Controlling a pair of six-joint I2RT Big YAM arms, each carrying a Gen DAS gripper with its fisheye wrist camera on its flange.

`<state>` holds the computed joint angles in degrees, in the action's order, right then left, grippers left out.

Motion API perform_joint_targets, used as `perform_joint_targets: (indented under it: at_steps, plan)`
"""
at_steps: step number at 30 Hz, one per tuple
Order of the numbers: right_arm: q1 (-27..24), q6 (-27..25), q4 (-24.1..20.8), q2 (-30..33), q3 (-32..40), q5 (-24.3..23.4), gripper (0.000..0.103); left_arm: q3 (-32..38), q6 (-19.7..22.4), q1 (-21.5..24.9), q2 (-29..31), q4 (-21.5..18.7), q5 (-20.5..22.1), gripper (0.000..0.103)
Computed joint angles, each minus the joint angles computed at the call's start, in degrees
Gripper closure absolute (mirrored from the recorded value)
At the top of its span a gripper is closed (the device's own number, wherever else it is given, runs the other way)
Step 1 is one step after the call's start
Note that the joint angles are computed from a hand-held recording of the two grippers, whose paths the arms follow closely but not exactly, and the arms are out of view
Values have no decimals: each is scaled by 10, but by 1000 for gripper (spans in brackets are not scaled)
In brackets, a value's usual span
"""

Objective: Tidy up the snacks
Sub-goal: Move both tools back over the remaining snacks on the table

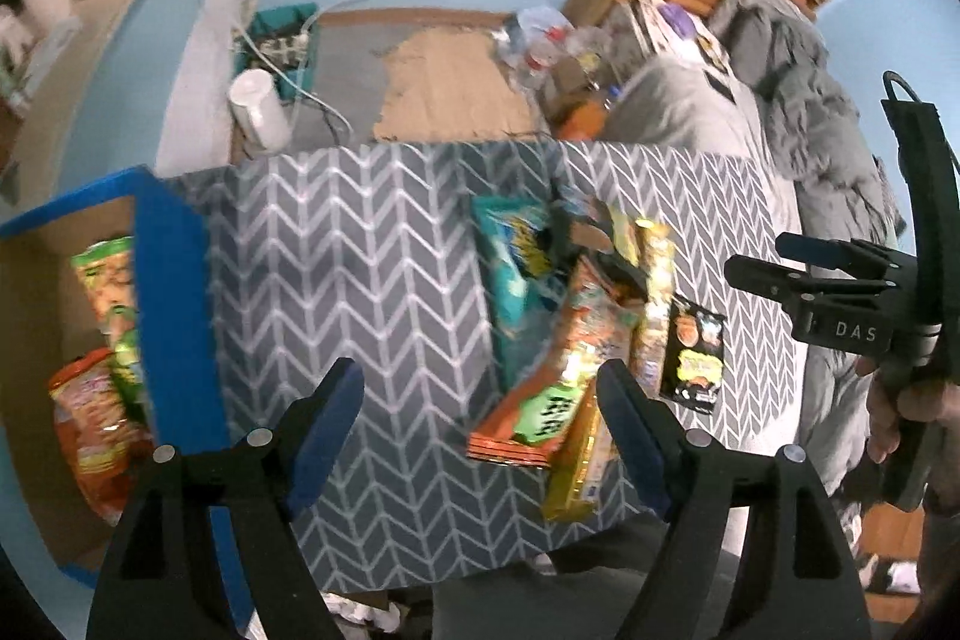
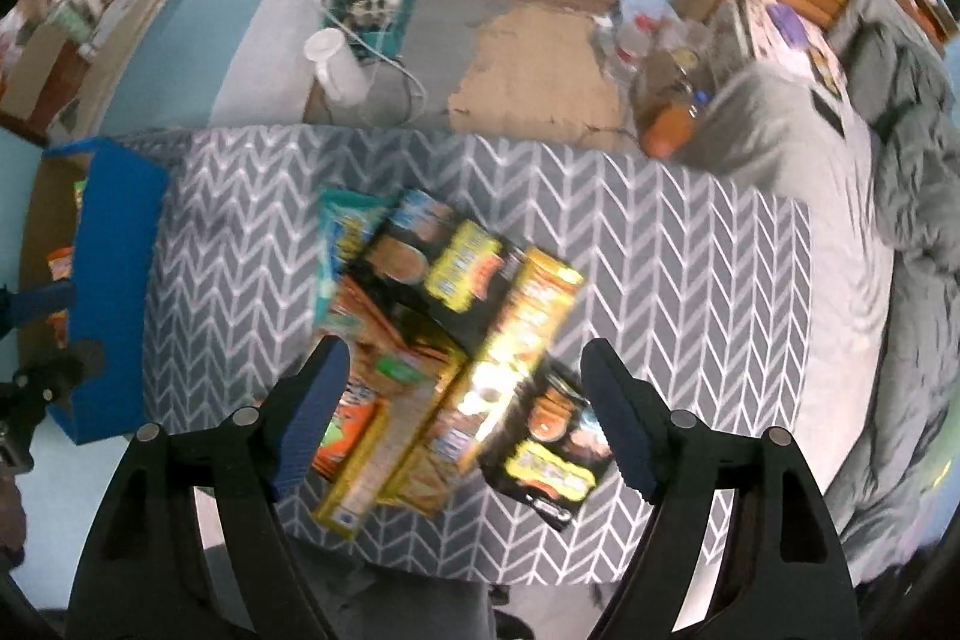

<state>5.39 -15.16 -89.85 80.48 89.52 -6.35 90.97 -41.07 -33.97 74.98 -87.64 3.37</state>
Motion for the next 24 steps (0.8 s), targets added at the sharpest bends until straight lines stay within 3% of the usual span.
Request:
perform_joint_targets:
  at_steps: [12, 24]
  plan:
    - [-84, 17, 13, -8, -64, 20, 23, 3, 11, -31, 57, 16, 29, 22]
    - [-124, 64, 30, 3, -116, 4, 22, 5, 16, -45, 91, 35, 31, 22]
